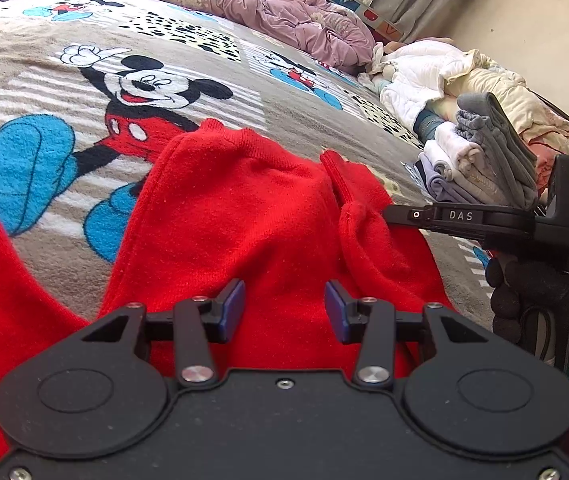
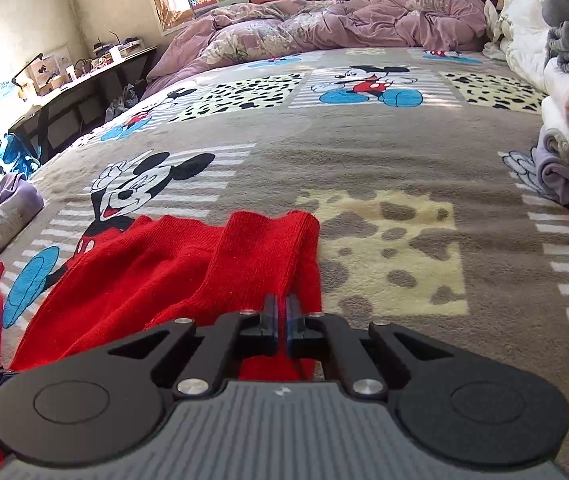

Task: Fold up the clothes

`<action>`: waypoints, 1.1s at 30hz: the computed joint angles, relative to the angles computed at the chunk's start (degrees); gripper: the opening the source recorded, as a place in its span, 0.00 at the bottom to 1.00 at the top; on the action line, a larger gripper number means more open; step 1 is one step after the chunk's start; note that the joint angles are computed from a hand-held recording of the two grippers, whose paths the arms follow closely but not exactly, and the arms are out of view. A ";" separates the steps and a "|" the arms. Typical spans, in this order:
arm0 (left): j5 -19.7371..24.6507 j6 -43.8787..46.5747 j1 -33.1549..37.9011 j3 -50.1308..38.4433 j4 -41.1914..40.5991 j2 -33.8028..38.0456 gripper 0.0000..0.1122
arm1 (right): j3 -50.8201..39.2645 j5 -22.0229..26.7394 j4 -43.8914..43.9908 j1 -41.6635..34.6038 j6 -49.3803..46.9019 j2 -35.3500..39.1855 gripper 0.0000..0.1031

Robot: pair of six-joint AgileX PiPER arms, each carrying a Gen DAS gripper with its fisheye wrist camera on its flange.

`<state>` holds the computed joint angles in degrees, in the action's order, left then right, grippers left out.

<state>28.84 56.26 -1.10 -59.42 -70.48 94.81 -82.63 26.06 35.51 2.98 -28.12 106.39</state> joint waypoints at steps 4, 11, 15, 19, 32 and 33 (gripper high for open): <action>-0.64 -0.57 -0.30 0.18 0.81 -0.48 0.38 | 6.57 -5.81 2.66 -1.02 -2.94 -6.50 0.05; -1.60 -1.39 -0.56 0.95 2.63 -1.59 0.38 | 18.40 -7.24 18.25 -14.92 -13.49 -16.97 0.05; -2.52 -1.08 -1.07 1.76 3.07 -2.18 0.38 | 26.95 -5.41 27.88 -25.83 -20.24 -21.60 0.05; -4.27 -2.02 -2.26 2.26 4.83 -2.74 0.38 | 33.08 -3.64 34.70 -34.51 -26.33 -22.14 0.05; -9.01 -6.56 -12.80 5.87 12.04 -10.88 0.38 | 40.45 0.76 57.44 -39.22 -47.75 -20.86 0.10; -9.83 -6.11 -15.60 6.44 11.86 -11.47 0.38 | 40.69 0.93 58.12 -39.53 -48.53 -20.73 0.11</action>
<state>19.00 50.15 -16.70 -52.98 -58.62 83.34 -41.94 26.98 93.63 -36.55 -76.64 85.65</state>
